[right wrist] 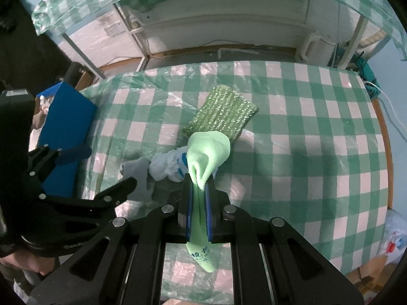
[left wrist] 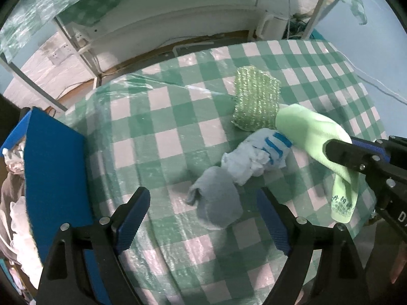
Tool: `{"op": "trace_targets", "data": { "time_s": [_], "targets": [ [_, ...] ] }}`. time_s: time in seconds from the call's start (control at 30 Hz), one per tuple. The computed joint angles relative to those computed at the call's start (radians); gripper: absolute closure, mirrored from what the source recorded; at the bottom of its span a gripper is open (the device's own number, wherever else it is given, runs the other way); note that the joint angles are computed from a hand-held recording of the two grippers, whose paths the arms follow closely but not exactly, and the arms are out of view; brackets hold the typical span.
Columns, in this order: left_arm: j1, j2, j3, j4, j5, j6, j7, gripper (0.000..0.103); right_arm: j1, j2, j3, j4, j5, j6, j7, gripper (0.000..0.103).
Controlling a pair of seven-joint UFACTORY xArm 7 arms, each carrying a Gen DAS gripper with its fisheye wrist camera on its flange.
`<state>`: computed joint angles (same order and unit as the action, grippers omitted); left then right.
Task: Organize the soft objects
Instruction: 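Lift the green foam piece with the right gripper while the left gripper grasps the grey sock, then lift the grey sock with the left gripper while the right gripper holds the green foam piece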
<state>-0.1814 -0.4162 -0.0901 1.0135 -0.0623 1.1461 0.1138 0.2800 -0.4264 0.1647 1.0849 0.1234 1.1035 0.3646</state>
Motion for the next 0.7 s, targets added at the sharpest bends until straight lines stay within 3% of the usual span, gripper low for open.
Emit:
{"op": "trace_targets", "data": {
  "time_s": [0.33, 0.43, 0.6, 0.7],
  "targets": [
    [-0.014, 0.042, -0.002, -0.023, -0.020, 0.021, -0.002, 0.017, -0.001, -0.011, -0.014, -0.011, 0.023, -0.008, -0.010, 0.095],
    [-0.012, 0.046, 0.005, -0.028, -0.029, 0.020, 0.003, 0.029, -0.001, -0.014, -0.015, -0.013, 0.028, -0.010, -0.013, 0.095],
    [-0.011, 0.054, 0.010, -0.020, -0.041, 0.043, 0.024, 0.072, 0.001, -0.013, -0.012, -0.012, 0.031, -0.013, -0.017, 0.095],
    [-0.007, 0.035, 0.009, -0.023, -0.035, 0.031, 0.027, 0.078, 0.002, -0.014, -0.010, -0.007, 0.030, -0.013, -0.019, 0.095]
  ]
}}
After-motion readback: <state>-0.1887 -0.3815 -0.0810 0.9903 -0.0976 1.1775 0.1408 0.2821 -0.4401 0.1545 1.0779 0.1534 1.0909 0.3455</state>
